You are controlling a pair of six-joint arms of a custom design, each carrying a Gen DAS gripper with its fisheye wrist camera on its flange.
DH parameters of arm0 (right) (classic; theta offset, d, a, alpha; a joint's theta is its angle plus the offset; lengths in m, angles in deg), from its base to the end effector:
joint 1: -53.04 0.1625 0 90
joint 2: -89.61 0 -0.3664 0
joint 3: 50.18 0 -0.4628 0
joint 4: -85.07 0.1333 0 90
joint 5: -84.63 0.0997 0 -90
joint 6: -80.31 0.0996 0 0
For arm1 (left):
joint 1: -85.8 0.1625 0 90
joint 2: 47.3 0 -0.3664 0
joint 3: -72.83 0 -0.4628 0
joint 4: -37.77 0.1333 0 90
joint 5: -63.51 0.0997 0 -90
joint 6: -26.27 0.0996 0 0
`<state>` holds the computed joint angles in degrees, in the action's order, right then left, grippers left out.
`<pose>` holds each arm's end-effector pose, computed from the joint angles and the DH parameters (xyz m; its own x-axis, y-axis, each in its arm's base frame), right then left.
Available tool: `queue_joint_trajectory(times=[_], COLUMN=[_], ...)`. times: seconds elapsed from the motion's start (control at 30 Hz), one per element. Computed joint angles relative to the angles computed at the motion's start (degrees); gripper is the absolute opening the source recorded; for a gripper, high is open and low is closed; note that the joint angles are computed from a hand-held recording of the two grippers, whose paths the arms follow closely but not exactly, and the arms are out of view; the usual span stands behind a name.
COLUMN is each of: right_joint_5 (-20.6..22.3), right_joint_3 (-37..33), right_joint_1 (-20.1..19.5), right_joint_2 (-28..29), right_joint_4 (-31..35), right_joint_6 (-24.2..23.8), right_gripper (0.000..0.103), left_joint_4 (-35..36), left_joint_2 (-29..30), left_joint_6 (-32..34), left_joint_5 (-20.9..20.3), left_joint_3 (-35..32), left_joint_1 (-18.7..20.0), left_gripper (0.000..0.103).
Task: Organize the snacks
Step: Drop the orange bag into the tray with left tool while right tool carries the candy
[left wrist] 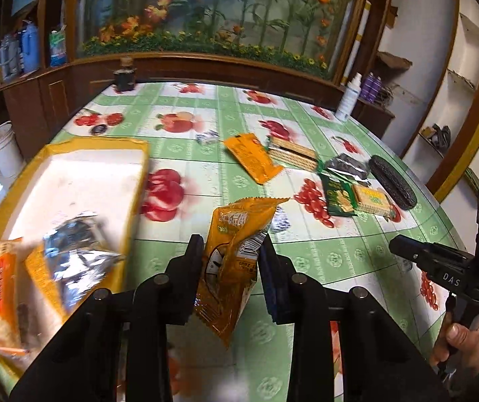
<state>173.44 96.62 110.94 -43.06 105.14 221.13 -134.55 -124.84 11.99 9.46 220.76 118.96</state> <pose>-0.0058 -0.2640 0.1805 -0.8523 0.0997 0.5135 -0.3093 0.6955 -0.6485 -0.1869 -0.3512 0.0260 -0.7296 0.4604 -0.5057 0.6595 0.6694 -0.3420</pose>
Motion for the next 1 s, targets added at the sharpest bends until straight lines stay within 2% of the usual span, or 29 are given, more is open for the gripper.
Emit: queue_joint_trajectory(times=[0.1,0.3,0.43,0.7,0.83,1.0], right_joint_5=[2.2,5.5,6.1,3.4,2.9,4.2], right_joint_3=[-2.8,-10.2,-15.3,-25.2,-28.4,-30.7], right_joint_1=[7.6,21.9,28.5,34.1,35.1,35.8], right_joint_2=[9.3,28.7,39.5,55.0,60.1,65.1], right_joint_4=[-2.5,-6.9,-8.3,-7.7,-6.7,-4.9], right_joint_6=[2.6,7.7,10.0,14.6,15.7,15.0], right_gripper=[0.019,0.019,0.019,0.019,0.019,0.019], left_joint_4=[2.7,8.0,9.9,11.5,12.2,12.6], left_joint_2=[-6.1,-17.2,-21.9,-25.7,-27.2,-29.0], left_joint_6=[-1.8,-3.6,-4.0,-3.9,-3.7,-3.6], left_joint_5=[3.6,8.1,10.1,10.9,10.8,11.1], left_joint_3=[2.8,6.7,8.3,10.1,10.4,10.7], left_joint_1=[-0.1,2.7,4.2,5.7,6.9,7.4], left_gripper=[0.03,0.03,0.03,0.03,0.03,0.03])
